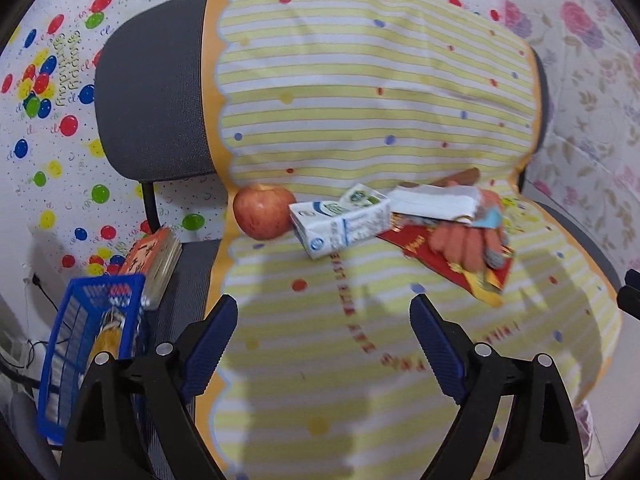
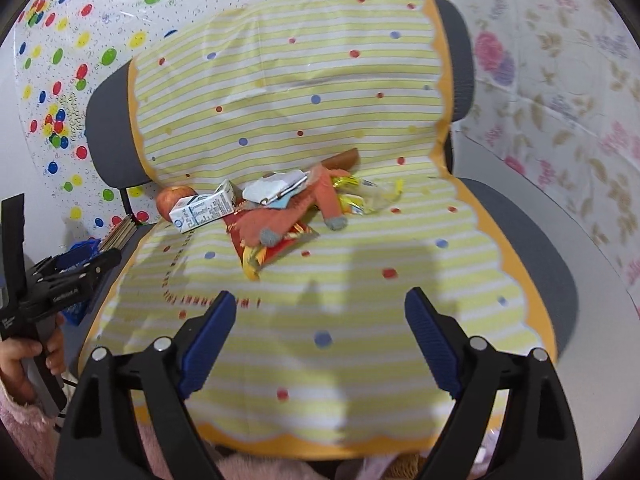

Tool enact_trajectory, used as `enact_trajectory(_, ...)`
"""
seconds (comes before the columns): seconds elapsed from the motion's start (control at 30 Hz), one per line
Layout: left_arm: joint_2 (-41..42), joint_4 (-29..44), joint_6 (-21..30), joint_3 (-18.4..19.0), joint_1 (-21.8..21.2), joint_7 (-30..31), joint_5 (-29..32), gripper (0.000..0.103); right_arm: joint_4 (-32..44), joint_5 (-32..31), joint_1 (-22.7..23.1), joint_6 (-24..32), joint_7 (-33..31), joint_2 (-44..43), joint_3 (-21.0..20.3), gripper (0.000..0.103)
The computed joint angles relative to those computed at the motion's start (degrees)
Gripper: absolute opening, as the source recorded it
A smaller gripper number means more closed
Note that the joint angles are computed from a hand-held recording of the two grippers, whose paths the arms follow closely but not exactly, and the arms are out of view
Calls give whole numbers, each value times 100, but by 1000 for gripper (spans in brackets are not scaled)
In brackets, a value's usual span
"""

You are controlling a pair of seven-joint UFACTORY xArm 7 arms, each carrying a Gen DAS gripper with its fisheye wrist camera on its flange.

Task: Collect trash
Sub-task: 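Grasp the white milk carton with the left tool and lift it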

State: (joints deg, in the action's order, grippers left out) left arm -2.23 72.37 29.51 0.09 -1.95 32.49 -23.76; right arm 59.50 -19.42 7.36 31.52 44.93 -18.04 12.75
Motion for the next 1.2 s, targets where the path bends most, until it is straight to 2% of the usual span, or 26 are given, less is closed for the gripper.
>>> enact_trajectory(0.17, 1059, 1062, 197, -135, 107, -141, 39, 85, 514, -111, -21, -199, 3, 663, -90, 85)
enact_trajectory(0.27, 1637, 1727, 502, -270, 213, -271, 86, 75, 743, -218, 36, -238, 20, 945, -181, 85)
enact_trajectory(0.47, 2653, 2989, 1215, -432, 242, -665, 665, 62, 895, -178, 165, -381, -120, 1234, -413, 83)
enact_trajectory(0.57, 2788, 3203, 1444, -573, 295, -590, 657, 50, 855, -155, 186, -404, -119, 1246, -474, 83)
enact_trajectory(0.67, 2590, 2975, 1559, -846, 441, -99, 218, 49, 746, -129, 165, -452, -98, 1190, -515, 83)
enact_trajectory(0.73, 2390, 2754, 1693, -1041, 513, 457, -220, 49, 665, -106, 138, -503, -71, 1148, -532, 83)
enact_trajectory(0.83, 2083, 2417, 1698, -1079, 471, 997, -703, 55, 601, -76, 97, -521, -45, 1104, -541, 83)
enact_trajectory(0.9, 1903, 2172, 1323, -865, 241, 788, -492, 92, 515, -72, 70, -574, -54, 1032, -541, 83)
enact_trajectory(0.93, 1815, 2003, 959, -700, 89, 678, -401, 90, 474, -91, 52, -596, -47, 995, -531, 83)
enact_trajectory(0.97, 1831, 2007, 835, -719, 114, 597, -311, 90, 457, -91, 38, -610, -51, 985, -522, 83)
enact_trajectory(1.07, 2181, 2467, 1018, -536, 12, -24, 134, 91, 408, 16, 27, -669, -146, 983, -527, 83)
enact_trajectory(1.2, 2646, 3036, 1188, -508, 7, -357, 575, 91, 367, 156, 36, -731, -297, 994, -530, 83)
